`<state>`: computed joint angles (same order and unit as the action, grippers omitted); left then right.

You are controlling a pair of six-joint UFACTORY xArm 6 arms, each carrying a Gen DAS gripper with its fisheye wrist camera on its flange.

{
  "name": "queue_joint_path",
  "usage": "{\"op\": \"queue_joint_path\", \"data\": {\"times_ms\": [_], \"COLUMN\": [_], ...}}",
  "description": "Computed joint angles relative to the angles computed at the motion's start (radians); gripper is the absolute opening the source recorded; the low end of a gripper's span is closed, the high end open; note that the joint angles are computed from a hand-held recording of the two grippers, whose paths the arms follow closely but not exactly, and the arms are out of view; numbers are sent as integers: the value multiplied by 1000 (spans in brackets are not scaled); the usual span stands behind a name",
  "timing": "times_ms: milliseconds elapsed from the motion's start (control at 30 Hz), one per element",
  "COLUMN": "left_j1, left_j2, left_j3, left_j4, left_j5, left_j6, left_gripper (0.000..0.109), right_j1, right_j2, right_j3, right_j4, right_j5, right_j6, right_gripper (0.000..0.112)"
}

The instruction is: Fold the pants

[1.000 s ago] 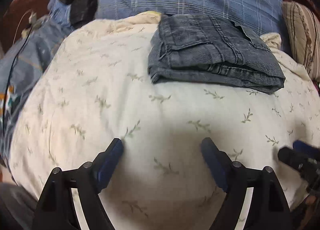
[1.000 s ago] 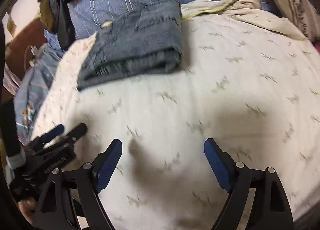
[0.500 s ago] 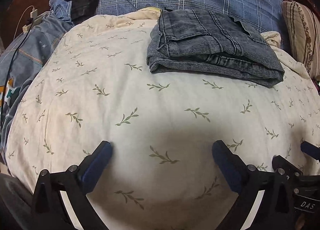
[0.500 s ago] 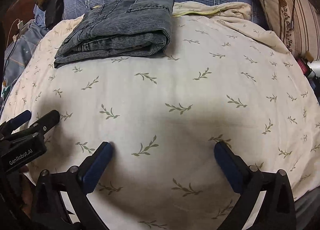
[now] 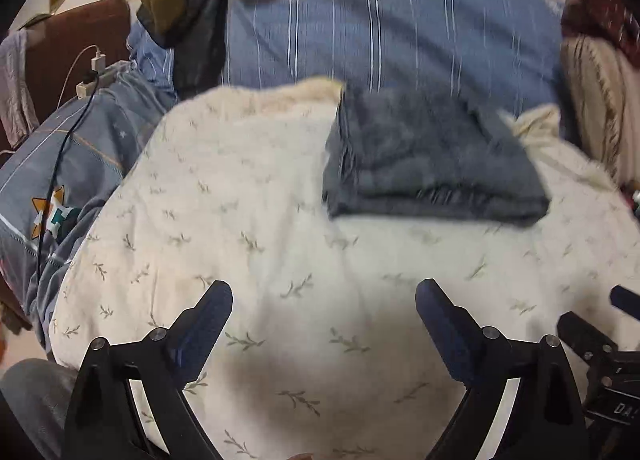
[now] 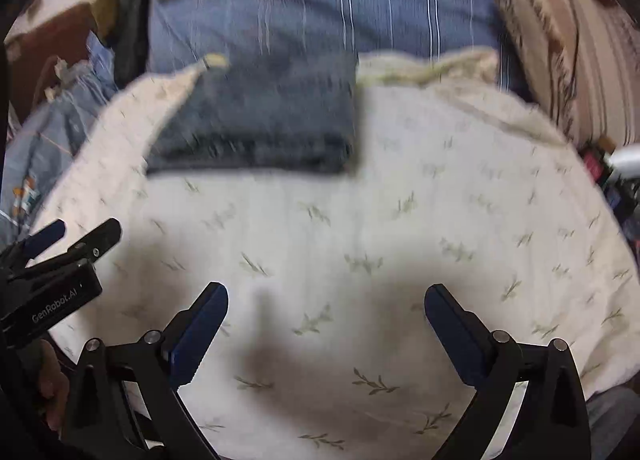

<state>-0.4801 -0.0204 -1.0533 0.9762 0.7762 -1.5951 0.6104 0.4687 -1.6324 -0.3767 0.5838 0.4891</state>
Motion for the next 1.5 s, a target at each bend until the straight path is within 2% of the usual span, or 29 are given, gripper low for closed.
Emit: {"op": "queue_joint_path", "data": {"times_ms": [100, 167, 267, 333, 433, 500, 833, 1500], "left_j1": [-32, -59, -68, -70, -77, -71, -56, -75], "left_j2": [-51, -67, -78, -77, -75, -75, -57, -57], "left_j3": [38, 60, 77, 75, 74, 77, 68, 61], "left_j4": [56, 81, 83, 88, 87, 91, 72, 84], "left_j5": [26, 64, 65, 69, 75, 64, 48, 68], "left_j6": [-68, -102, -135, -141, -143, -142, -110, -113], "left_gripper": [94, 94, 94, 94, 94, 94, 94, 94], "right_j1": [10, 11, 19, 20, 13, 12, 5, 10], "right_j2": [-69, -85, -110, -96, -88, -81, -78, -77], "right_j3": [73, 89, 128, 107, 102, 91, 94, 94], "right_j4": [-75, -79, -115, -149, -108, -157, -146, -159], "right_j5": [-79, -106, -146, -137, -134, -114, -117, -111], "right_j6": [75, 84, 112, 118, 98, 141, 152, 159], "right_gripper": [99, 99, 99, 99, 99, 99, 99, 99]}}
